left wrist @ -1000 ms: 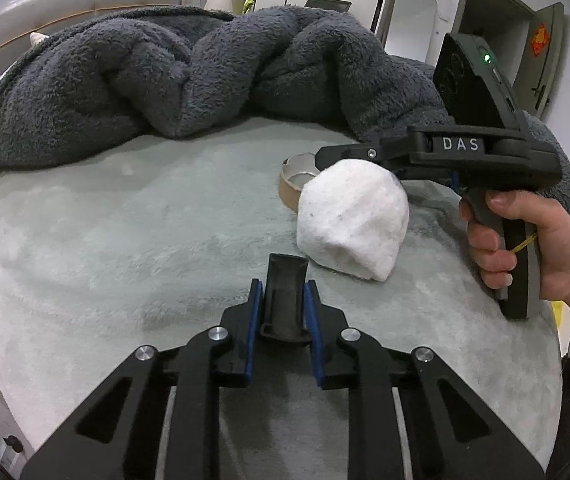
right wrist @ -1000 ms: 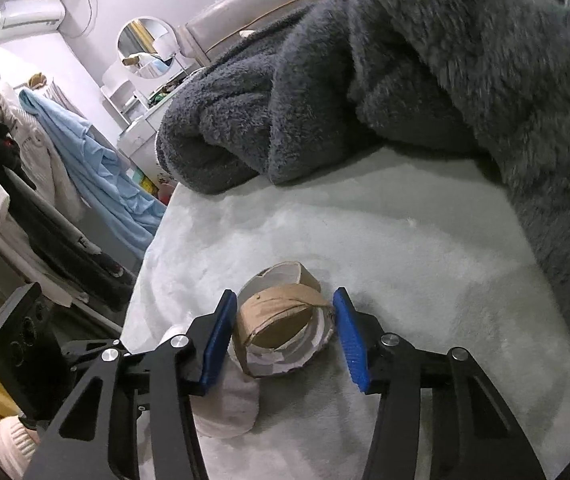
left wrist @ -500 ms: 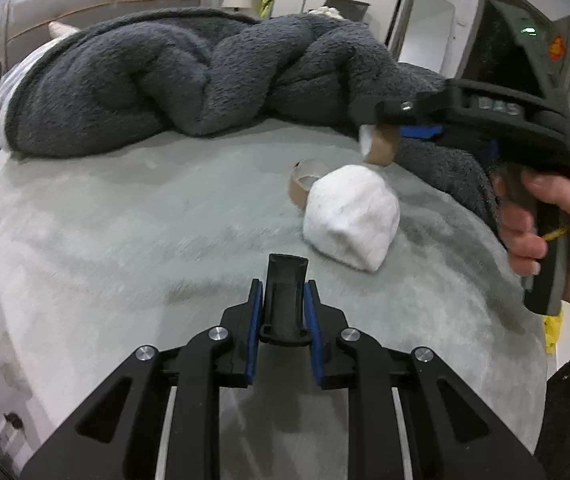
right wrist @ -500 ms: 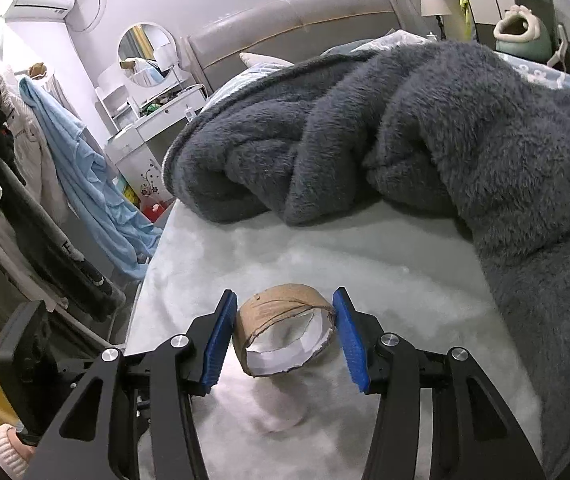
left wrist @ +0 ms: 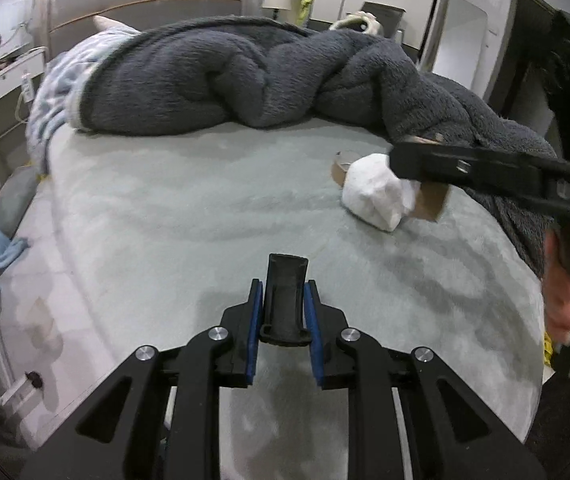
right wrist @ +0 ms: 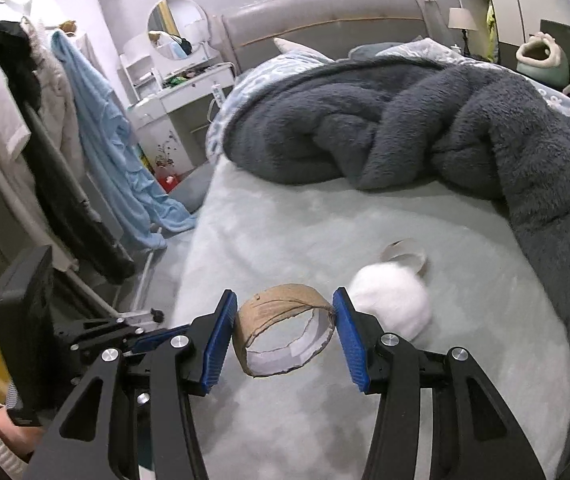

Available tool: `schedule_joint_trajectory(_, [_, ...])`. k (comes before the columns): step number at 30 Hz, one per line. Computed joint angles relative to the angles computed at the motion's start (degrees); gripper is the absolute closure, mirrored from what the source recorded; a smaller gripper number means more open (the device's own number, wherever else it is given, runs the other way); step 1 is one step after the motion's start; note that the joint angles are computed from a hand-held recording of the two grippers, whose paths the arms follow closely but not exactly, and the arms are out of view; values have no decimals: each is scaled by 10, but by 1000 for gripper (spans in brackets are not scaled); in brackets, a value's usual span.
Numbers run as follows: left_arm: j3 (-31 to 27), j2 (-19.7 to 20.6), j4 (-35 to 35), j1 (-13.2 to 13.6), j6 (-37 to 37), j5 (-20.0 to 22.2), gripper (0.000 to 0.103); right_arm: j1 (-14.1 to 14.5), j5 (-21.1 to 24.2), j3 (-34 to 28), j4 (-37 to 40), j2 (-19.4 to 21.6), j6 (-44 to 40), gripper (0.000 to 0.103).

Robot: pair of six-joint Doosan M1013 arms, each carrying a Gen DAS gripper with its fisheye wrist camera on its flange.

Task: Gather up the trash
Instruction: 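Grasp the second black clip with the left tool while the right tool grasps the cardboard tape roll, then carry both items over the wastebasket and open both tools to drop them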

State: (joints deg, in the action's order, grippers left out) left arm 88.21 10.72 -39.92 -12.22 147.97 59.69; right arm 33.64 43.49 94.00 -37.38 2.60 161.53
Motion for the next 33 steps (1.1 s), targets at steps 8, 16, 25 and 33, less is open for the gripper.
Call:
schedule_joint_trajectory(8, [33,-36,2,36,-17,-30,81,47,19,-22,-26,6,14,53])
schedule_joint_trajectory(16, [48,-50,7,70,-24,-44,81,73,30,-49,-31,20,3,53])
schedule_joint_trajectory(25, [49,-32,53,98,-45,-46,81,90,29,-95,-5,58,-53,53])
schedule_joint_trajectory(33, [33,-3,109,123,-104,-6,80,89,23,-129,41,93,-118,53])
